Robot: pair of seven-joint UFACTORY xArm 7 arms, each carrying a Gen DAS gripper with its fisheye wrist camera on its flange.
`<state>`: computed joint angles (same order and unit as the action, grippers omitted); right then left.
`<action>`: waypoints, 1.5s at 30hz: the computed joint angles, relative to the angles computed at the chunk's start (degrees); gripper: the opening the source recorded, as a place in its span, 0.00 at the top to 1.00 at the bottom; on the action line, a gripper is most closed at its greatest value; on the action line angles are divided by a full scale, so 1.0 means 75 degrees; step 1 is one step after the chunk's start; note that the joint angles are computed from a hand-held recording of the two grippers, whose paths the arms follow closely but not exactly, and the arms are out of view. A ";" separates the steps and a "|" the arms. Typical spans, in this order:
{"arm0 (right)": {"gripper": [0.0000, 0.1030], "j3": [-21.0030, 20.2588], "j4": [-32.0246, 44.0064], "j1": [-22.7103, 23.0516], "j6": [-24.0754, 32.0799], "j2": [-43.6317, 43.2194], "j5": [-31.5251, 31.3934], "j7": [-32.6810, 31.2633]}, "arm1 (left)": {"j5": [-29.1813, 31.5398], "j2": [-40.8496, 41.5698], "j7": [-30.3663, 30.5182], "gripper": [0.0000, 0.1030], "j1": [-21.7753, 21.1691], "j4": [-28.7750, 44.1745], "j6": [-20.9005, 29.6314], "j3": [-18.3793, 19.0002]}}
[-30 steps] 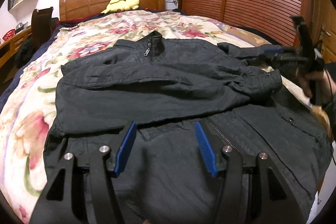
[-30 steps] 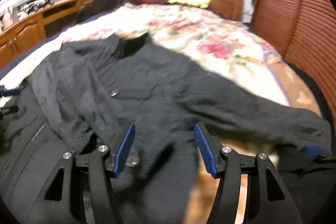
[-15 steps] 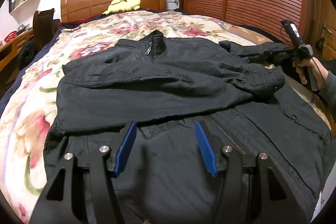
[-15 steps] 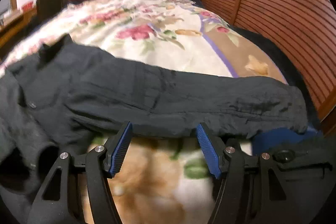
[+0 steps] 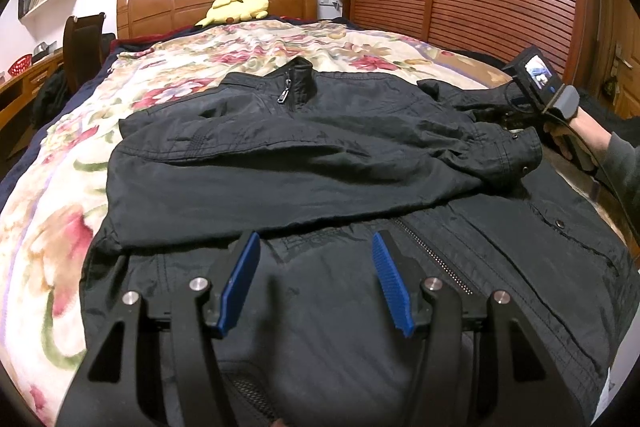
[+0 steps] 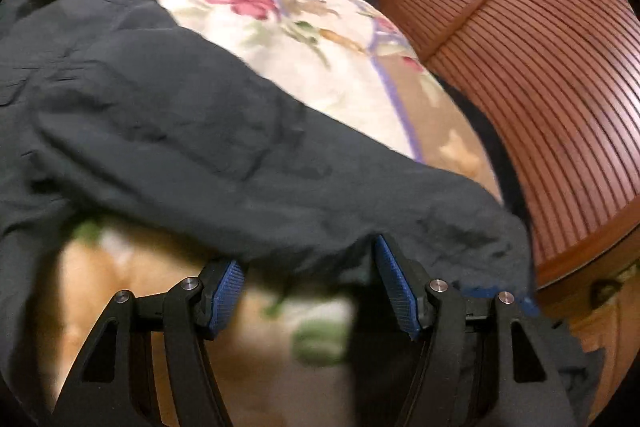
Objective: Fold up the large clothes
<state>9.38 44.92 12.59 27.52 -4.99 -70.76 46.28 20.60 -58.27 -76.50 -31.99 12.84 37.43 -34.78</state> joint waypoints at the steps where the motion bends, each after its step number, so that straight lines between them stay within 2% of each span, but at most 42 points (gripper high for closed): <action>1: 0.37 0.0005 0.0132 -0.0003 0.0150 0.0125 0.0052 -0.0048 | 0.0001 0.0008 -0.0012 0.44 0.0007 0.0006 -0.0005 -0.0005; 2: 0.37 -0.0006 0.0220 0.0002 0.0257 0.0208 0.0037 -0.0033 | 0.0000 0.0011 -0.0028 0.44 0.0009 0.0006 -0.0006 -0.0015; 3: 0.41 -0.0031 0.0303 0.0010 0.0304 0.0278 0.0024 -0.0021 | 0.0008 0.0004 -0.0027 0.44 0.0006 0.0006 0.0003 -0.0018; 4: 0.55 -0.0079 0.0357 0.0005 0.0250 0.0297 0.0018 0.0044 | 0.0017 0.0003 -0.0040 0.44 0.0010 0.0010 0.0008 -0.0035; 5: 0.62 -0.0136 0.0371 -0.0009 0.0088 0.0267 0.0097 0.0078 | 0.0027 0.0001 -0.0054 0.44 0.0012 0.0012 0.0014 -0.0053; 6: 0.74 -0.0174 0.0357 -0.0028 -0.0085 0.0208 0.0145 0.0143 | 0.0035 -0.0004 -0.0071 0.44 0.0013 0.0014 0.0021 -0.0070; 7: 0.80 -0.0176 0.0341 -0.0046 -0.0213 0.0099 0.0040 0.0371 | 0.0039 -0.0026 -0.0085 0.44 0.0004 0.0004 0.0029 -0.0071; 9: 0.86 -0.0119 0.0330 -0.0099 -0.0484 -0.0166 -0.0366 0.0923 | 0.0040 -0.0082 -0.0130 0.44 -0.0012 -0.0026 0.0049 -0.0073; 13: 0.91 0.0234 0.0453 -0.0058 -0.0784 -0.0744 -0.0989 0.1847 | 0.0045 -0.0138 -0.0220 0.44 -0.0017 -0.0030 0.0119 -0.0102; 16: 0.91 0.0525 0.0557 0.0082 -0.1277 -0.1140 -0.1096 0.2091 | 0.0048 -0.0162 -0.0266 0.44 -0.0024 -0.0025 0.0180 -0.0110; 19: 0.91 0.0838 0.0645 0.0318 -0.1861 -0.1337 -0.0626 0.1737 | 0.0053 -0.0176 -0.0307 0.44 -0.0030 -0.0033 0.0197 -0.0104; 21: 0.91 0.1060 0.0595 0.0478 -0.2240 -0.1405 -0.0183 0.1329 | 0.0066 -0.0179 -0.0342 0.44 -0.0022 -0.0024 0.0209 -0.0123; 24: 0.91 0.1152 0.0334 0.1059 -0.2792 -0.1321 0.1056 0.0020 | 0.0085 -0.0214 -0.0382 0.44 -0.0038 -0.0017 0.0257 -0.0150; 28: 0.91 0.1069 -0.0035 0.1730 -0.2845 -0.0879 0.2840 -0.1366 | 0.0117 -0.0246 -0.0434 0.44 -0.0050 -0.0021 0.0293 -0.0182; 31: 0.91 0.0966 -0.0380 0.1996 -0.2920 -0.0771 0.3965 -0.2070 | 0.0147 -0.0264 -0.0465 0.44 -0.0052 -0.0005 0.0334 -0.0212; 34: 0.88 0.1222 -0.0669 0.1843 -0.2976 -0.0793 0.4334 -0.2170 | 0.0174 -0.0256 -0.0498 0.44 -0.0046 0.0019 0.0369 -0.0247; 39: 0.82 0.1313 -0.1280 0.1943 -0.2938 -0.1291 0.5362 -0.2813 | 0.0224 -0.0234 -0.0532 0.44 -0.0038 0.0045 0.0404 -0.0277; 42: 0.73 0.1096 -0.1754 0.2309 -0.2921 -0.1818 0.6093 -0.3366 | 0.0252 -0.0244 -0.0551 0.44 -0.0038 0.0045 0.0405 -0.0280; 45: 0.70 0.0952 -0.2173 0.2555 -0.2934 -0.2412 0.6613 -0.3751 | 0.0263 -0.0235 -0.0557 0.44 -0.0041 0.0049 0.0408 -0.0274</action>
<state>16.52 28.62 31.75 5.52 -23.08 -21.16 18.15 22.57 -60.03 -80.68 -32.30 13.20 40.49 -36.84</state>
